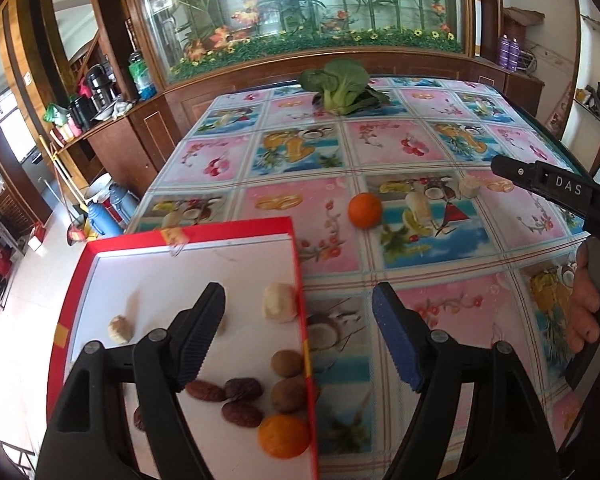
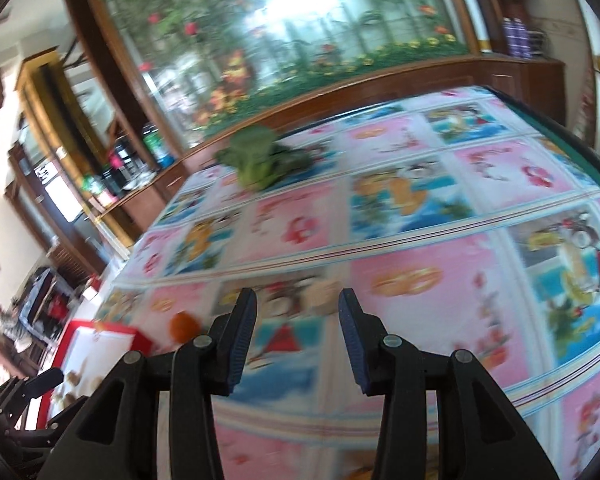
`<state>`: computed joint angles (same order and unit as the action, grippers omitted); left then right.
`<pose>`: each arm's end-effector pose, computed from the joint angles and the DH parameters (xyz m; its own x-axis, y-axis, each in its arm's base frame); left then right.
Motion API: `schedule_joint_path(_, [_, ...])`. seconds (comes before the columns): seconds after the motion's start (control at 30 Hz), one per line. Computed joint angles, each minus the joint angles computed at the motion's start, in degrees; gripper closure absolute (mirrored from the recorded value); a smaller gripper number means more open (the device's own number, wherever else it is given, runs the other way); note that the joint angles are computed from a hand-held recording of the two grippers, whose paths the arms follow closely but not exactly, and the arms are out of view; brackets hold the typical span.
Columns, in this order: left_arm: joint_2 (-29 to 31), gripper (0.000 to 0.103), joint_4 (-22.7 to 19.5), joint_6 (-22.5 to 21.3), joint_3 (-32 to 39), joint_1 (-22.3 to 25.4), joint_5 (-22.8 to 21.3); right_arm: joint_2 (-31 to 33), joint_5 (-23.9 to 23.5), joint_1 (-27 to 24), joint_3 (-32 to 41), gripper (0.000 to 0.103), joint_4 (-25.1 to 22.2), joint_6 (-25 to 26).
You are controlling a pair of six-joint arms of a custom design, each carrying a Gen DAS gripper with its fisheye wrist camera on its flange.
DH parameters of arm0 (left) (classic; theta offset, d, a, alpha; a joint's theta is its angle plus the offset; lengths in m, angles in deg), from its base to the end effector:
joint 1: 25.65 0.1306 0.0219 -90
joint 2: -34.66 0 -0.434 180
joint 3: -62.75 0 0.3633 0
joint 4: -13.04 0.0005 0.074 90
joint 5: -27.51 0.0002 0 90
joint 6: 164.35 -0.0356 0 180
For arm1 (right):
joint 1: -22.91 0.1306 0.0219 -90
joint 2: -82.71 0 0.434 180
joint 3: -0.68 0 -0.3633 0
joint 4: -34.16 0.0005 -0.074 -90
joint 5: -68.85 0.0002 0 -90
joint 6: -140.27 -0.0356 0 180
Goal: Organize fruits
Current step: 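Move back to the tablecloth and grasp a round beige slice with the right gripper, then grasp an orange with the left gripper while the right gripper holds the slice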
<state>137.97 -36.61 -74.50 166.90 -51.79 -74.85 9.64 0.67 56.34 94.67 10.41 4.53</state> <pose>0.5028 -0.2388 0.4763 -0.6748 0.3340 -0.6581 0.3056 0.9381 0.1628 0.4984 0.3125 0.4003 -0.5362 0.4427 -0.7187 0.1738 0.8911 0.4193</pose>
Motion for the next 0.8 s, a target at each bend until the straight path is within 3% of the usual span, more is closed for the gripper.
schedule_joint_path(0.4, [9.4,0.026,-5.8,0.5,11.9,-1.0,-0.1,5.8,-3.8,-2.0,7.3,0.061,-7.4,5.6])
schedule_joint_path(0.63, [12.1,0.026,-8.6,1.5,15.5,-1.2,-0.5,9.4,-3.2,-2.1,13.4,0.061,-16.0,6.7])
schedule_joint_path(0.67, [12.4,0.026,-8.8,1.5,15.9,-1.3,-0.8,9.6,-2.9,-2.0,13.8,0.061,-16.5,7.0])
schedule_joint_path(0.73, [13.4,0.026,-9.2,1.4,17.0,-1.5,-1.2,10.0,-2.4,-2.0,14.5,0.072,-17.7,7.3])
schedule_joint_path(0.8, [14.7,0.026,-10.2,1.6,18.7,-1.7,-1.5,10.1,-2.4,-2.0,14.8,0.074,-18.0,7.5])
